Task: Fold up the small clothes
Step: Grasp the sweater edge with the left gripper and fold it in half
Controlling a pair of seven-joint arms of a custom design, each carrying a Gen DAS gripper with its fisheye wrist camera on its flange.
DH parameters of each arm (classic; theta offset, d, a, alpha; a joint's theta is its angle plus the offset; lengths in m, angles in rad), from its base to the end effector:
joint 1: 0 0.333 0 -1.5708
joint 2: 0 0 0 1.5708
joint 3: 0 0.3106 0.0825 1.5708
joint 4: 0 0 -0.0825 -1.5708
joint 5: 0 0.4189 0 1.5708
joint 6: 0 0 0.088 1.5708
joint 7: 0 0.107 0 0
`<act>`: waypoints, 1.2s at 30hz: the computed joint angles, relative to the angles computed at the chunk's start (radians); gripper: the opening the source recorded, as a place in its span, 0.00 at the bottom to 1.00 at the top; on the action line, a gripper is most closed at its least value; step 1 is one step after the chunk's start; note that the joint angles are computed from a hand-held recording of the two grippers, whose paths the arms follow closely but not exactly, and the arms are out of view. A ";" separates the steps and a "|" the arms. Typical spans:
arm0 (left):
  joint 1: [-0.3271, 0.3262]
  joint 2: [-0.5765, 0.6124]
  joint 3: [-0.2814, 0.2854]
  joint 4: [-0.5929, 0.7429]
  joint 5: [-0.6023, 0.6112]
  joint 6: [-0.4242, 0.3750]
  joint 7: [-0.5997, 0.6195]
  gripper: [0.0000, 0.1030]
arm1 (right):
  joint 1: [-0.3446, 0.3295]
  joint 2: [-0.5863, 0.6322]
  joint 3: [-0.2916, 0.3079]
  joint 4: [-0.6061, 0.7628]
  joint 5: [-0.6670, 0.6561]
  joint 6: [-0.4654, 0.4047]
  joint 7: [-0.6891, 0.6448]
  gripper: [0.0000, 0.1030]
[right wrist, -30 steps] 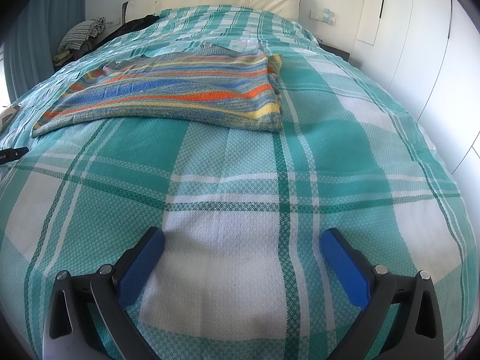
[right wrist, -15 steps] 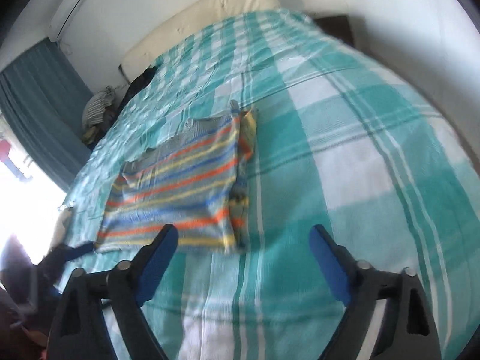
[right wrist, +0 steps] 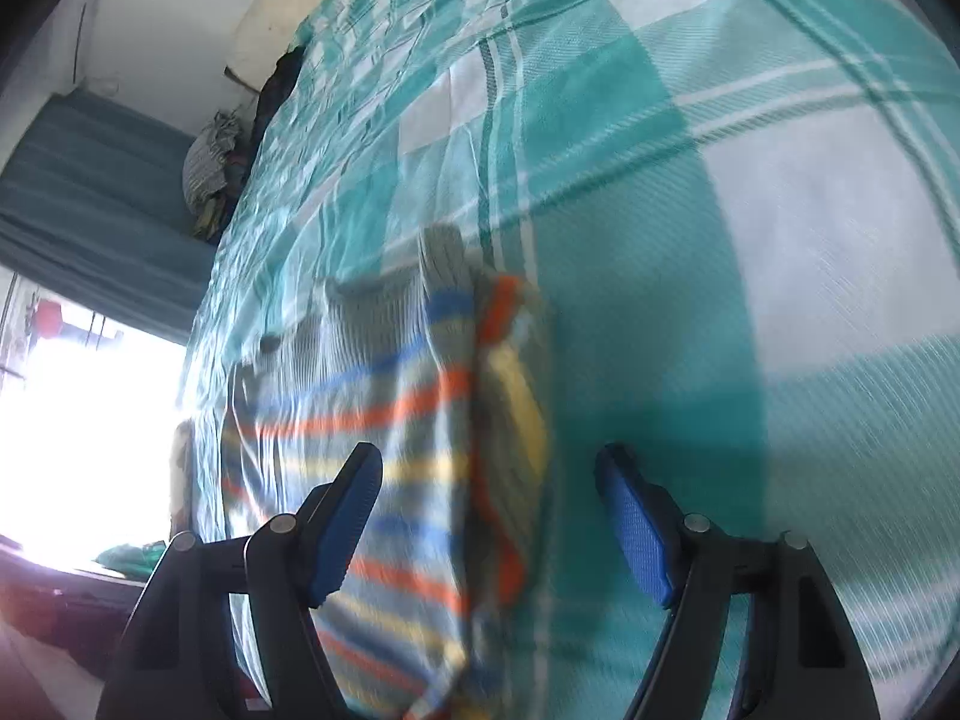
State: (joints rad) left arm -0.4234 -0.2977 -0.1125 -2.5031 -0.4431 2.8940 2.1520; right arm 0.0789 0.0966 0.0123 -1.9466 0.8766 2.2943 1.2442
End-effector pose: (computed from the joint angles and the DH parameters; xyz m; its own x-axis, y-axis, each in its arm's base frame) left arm 0.4480 -0.2378 0.4408 -0.6535 -0.7552 -0.0510 -0.5517 0.5213 -0.6511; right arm 0.6339 0.0747 0.4423 0.0149 -0.7703 -0.6375 -0.9482 0.1915 -0.2534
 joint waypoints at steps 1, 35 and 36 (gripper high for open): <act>-0.032 -0.009 0.040 0.002 -0.065 -0.008 0.035 0.09 | 0.007 0.023 0.006 0.028 0.000 0.011 0.001 0.29; 0.348 -0.225 0.330 -0.017 -0.227 -0.312 0.002 0.81 | 0.259 0.092 0.186 0.174 -0.291 0.354 0.064 0.45; 0.350 -0.163 0.309 0.031 -0.219 -0.298 0.017 0.81 | 0.264 0.042 0.174 0.113 -0.324 0.370 0.051 0.45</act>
State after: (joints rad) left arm -0.0732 -0.4611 0.1961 -2.4717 -0.6624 2.5964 2.1694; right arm 0.3424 0.1385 0.1862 -1.8337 0.5522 2.6647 1.2950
